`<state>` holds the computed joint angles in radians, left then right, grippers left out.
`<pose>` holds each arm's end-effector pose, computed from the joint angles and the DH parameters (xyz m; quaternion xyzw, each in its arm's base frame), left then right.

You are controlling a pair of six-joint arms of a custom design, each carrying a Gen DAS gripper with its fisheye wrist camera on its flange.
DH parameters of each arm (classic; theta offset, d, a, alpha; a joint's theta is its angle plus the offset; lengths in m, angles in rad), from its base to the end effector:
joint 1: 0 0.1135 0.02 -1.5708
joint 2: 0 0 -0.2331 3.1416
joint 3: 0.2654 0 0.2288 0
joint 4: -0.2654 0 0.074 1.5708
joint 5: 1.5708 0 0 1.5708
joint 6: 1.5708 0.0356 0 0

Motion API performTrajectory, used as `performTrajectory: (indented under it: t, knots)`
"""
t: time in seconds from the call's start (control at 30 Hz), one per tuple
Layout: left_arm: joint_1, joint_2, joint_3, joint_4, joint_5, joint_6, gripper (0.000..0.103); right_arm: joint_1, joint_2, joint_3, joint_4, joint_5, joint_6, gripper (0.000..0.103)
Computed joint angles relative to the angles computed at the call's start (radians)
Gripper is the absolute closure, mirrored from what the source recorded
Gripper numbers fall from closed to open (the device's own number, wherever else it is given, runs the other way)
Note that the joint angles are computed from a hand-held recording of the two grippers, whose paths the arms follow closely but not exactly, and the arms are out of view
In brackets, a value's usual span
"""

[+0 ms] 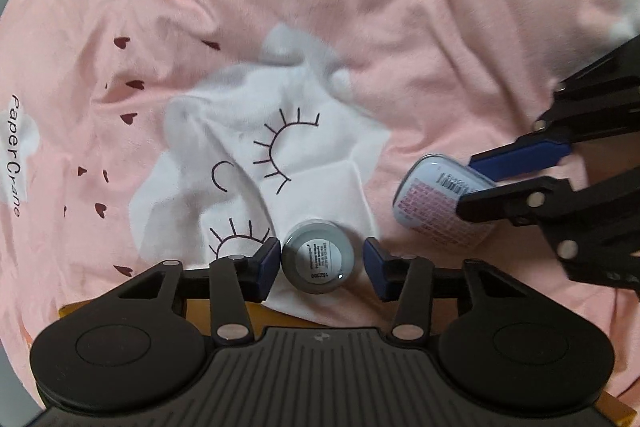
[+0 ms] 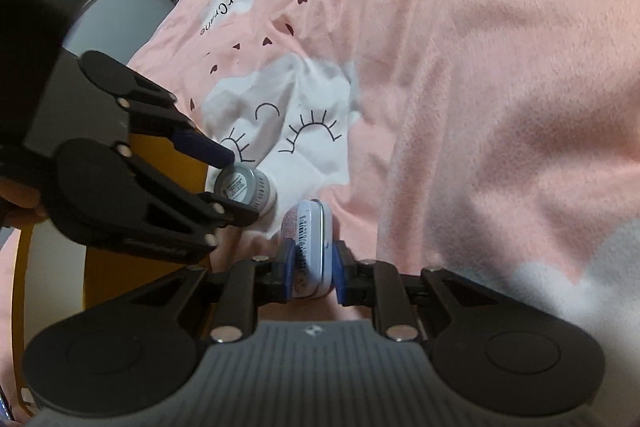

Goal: Organize rigid objects
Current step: 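Grasp the silver jar with the left tool while the right tool grasps the pink tin, then carry the silver jar and pink tin into the box and release them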

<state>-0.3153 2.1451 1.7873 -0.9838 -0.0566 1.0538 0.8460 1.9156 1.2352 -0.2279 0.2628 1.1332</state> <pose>0.3803 -0.1219 0.1814 0.6254 0.7714 0.0675 0.0965 0.2554 0.2745 0.1552 0.1763 0.9217 0.2015 0.2806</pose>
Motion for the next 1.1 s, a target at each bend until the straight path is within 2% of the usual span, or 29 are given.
performTrajectory:
  t: [0.13,0.33,0.5,0.7,0.87,0.97,1.1]
  knots:
    - [-0.001,0.027,0.032,-0.016,-0.008,-0.019,0.057,-0.001,0.008,0.003,0.006,-0.005,-0.002,0.085]
    - [0.002,0.002,-0.003,0.018,0.018,-0.02,0.057,0.002,0.013,0.011,0.005,0.0,-0.002,0.085]
    - [0.052,-0.097,-0.061,0.027,0.126,-0.028,0.057,0.02,-0.025,-0.011,0.007,0.03,0.005,0.085]
    - [0.121,-0.245,-0.047,-0.087,0.268,-0.02,0.057,0.062,-0.092,0.018,-0.068,0.132,0.005,0.085]
    - [0.215,-0.328,0.031,-0.217,0.346,0.015,0.057,0.114,-0.134,0.11,-0.154,0.229,-0.043,0.085]
    - [0.296,-0.346,0.061,-0.268,0.363,0.063,0.057,0.141,-0.119,0.218,-0.202,0.258,-0.109,0.085]
    - [0.403,-0.349,0.049,-0.287,0.336,0.138,0.057,0.15,-0.033,0.397,-0.21,0.195,-0.215,0.085]
